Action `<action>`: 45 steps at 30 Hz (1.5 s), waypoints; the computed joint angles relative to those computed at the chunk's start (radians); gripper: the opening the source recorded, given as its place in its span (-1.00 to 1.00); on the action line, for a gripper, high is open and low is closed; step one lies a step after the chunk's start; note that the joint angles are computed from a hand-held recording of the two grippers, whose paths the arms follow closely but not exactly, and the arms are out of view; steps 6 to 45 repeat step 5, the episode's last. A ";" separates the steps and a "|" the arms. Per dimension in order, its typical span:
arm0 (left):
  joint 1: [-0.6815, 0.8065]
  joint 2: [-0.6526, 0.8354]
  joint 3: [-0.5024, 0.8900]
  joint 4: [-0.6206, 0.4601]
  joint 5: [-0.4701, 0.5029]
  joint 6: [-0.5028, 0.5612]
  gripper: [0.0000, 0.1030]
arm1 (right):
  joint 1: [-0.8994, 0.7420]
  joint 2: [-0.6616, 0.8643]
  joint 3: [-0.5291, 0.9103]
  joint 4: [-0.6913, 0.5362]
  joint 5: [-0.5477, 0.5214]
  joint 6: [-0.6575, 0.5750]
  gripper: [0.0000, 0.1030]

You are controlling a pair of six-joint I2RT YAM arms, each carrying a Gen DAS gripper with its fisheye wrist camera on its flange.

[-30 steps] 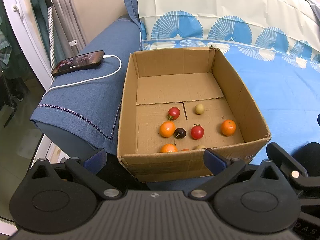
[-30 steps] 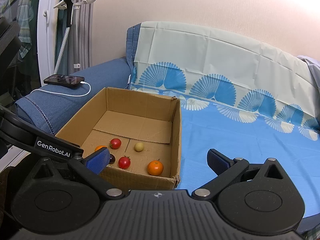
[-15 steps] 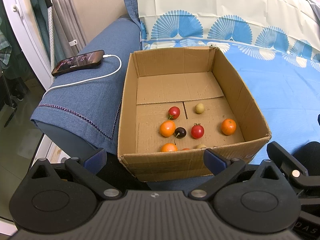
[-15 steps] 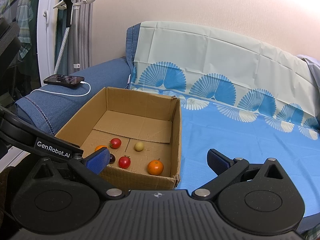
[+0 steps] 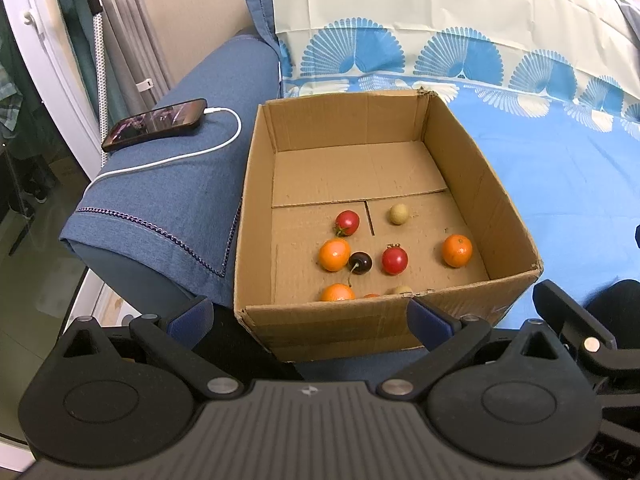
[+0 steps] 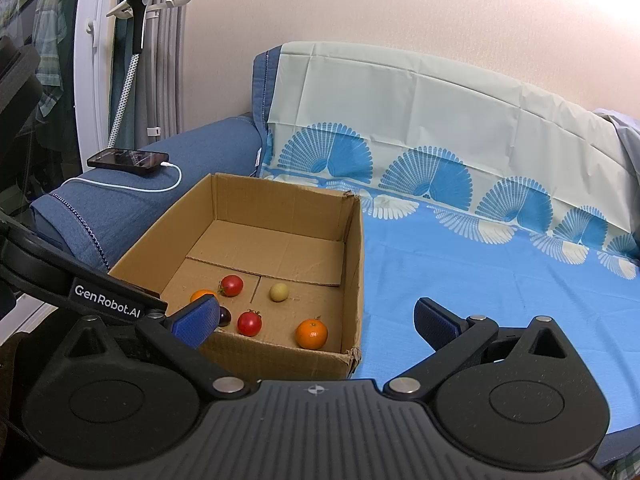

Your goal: Organize fruits

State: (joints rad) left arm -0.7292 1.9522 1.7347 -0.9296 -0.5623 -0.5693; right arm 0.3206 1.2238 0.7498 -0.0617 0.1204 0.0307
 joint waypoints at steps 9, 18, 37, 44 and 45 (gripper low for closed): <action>0.001 -0.002 -0.010 0.012 -0.001 0.002 1.00 | 0.005 0.001 -0.005 0.005 -0.002 0.006 0.99; 0.001 -0.002 -0.010 0.012 -0.001 0.002 1.00 | 0.005 0.001 -0.005 0.005 -0.002 0.006 0.99; 0.001 -0.002 -0.010 0.012 -0.001 0.002 1.00 | 0.005 0.001 -0.005 0.005 -0.002 0.006 0.99; 0.001 -0.002 -0.010 0.012 -0.001 0.002 1.00 | 0.005 0.001 -0.005 0.005 -0.002 0.006 0.99; 0.001 -0.002 -0.010 0.012 -0.001 0.002 1.00 | 0.005 0.001 -0.005 0.005 -0.002 0.006 0.99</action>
